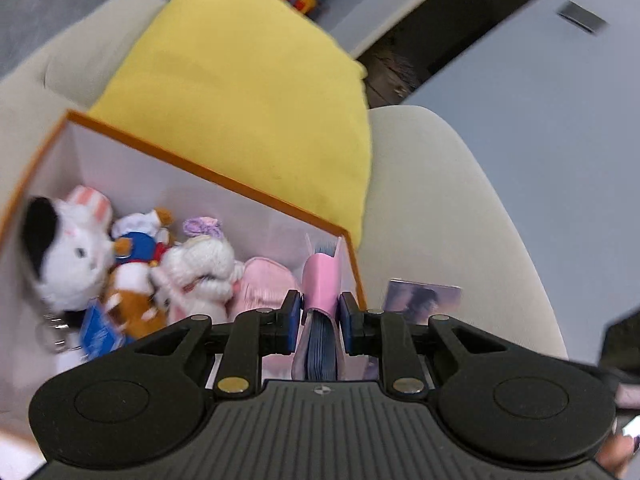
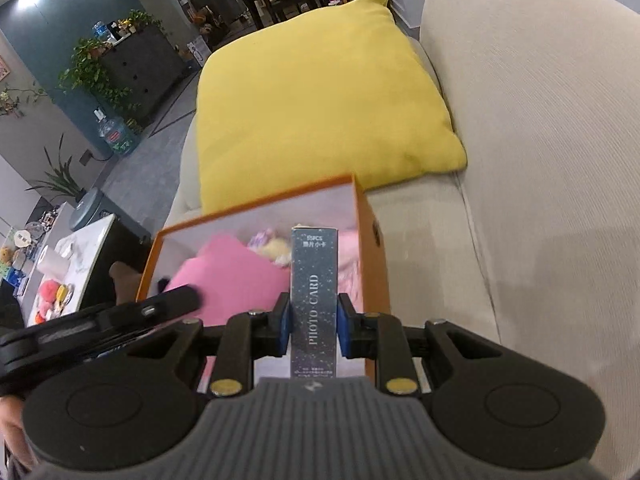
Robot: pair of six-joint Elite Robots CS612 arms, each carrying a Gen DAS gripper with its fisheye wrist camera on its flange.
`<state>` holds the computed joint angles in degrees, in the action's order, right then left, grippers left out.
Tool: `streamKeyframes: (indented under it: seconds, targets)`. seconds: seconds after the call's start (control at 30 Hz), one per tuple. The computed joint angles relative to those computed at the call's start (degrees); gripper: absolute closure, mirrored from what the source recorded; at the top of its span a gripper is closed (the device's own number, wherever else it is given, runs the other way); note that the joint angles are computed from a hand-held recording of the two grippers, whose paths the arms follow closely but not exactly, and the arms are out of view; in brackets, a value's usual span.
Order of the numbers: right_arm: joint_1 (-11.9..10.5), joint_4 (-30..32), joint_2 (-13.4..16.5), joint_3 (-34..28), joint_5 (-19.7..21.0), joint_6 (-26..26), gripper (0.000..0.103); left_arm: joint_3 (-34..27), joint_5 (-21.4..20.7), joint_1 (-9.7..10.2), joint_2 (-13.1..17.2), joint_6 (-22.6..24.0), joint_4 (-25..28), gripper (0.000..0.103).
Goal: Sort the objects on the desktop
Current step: 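Carry the pink card holder and photo-card box over the orange shoebox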
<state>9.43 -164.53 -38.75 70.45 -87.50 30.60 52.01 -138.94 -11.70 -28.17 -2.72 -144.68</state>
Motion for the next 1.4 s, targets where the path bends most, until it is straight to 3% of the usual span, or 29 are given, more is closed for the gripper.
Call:
streamKeyframes:
  seconds: [0.23,0.33,0.43,0.57,0.67,0.83,1.07,1.2,1.4]
  targets:
    - [-0.9,0.98,2.24,-3.76,-0.96,-1.19,0.079,-5.15,2.12,-1.95,5.03,-12.07,-2.0,0.08]
    - [-1.21,1.7,2.89,-4.77,-0.42,-1.7,0.079,-6.2,1.39,-2.27,6.29,-15.16,-2.58,0.08]
    - [-1.33,2.06,3.25,-5.23,-0.17,-1.93,0.079,-6.23,5.46,-3.04,5.94,-12.84,1.76,0.079]
    - [-1.43,2.64,3.53,-5.66,0.36,-2.45,0.079,-6.15,7.84,-3.43,5.62,-10.27,4.71,0.077]
    - [-1.32,2.99,3.6,-5.91,0.46,-3.68,0.079,-4.15,16.28,-4.66,3.68,-5.13,4.94,0.073]
    - [-1.05,4.86,4.11,-7.28,-0.16,-4.52,0.079,-4.58,16.94,-4.74,3.42,-2.44,5.67,0.073]
    - [-0.47,8.73,6.94,-12.32,0.19,-4.23,0.079,-5.25,14.39,-3.05,3.28,-1.42,4.71,0.073]
    - [-0.28,10.96,9.19,-16.17,1.16,-3.21,0.079,-5.1,11.47,-2.03,3.23,-0.56,4.83,0.073]
    - [-0.68,15.73,12.07,-21.08,4.8,0.35,0.079,-7.94,10.41,-1.76,4.52,-1.12,6.79,0.073]
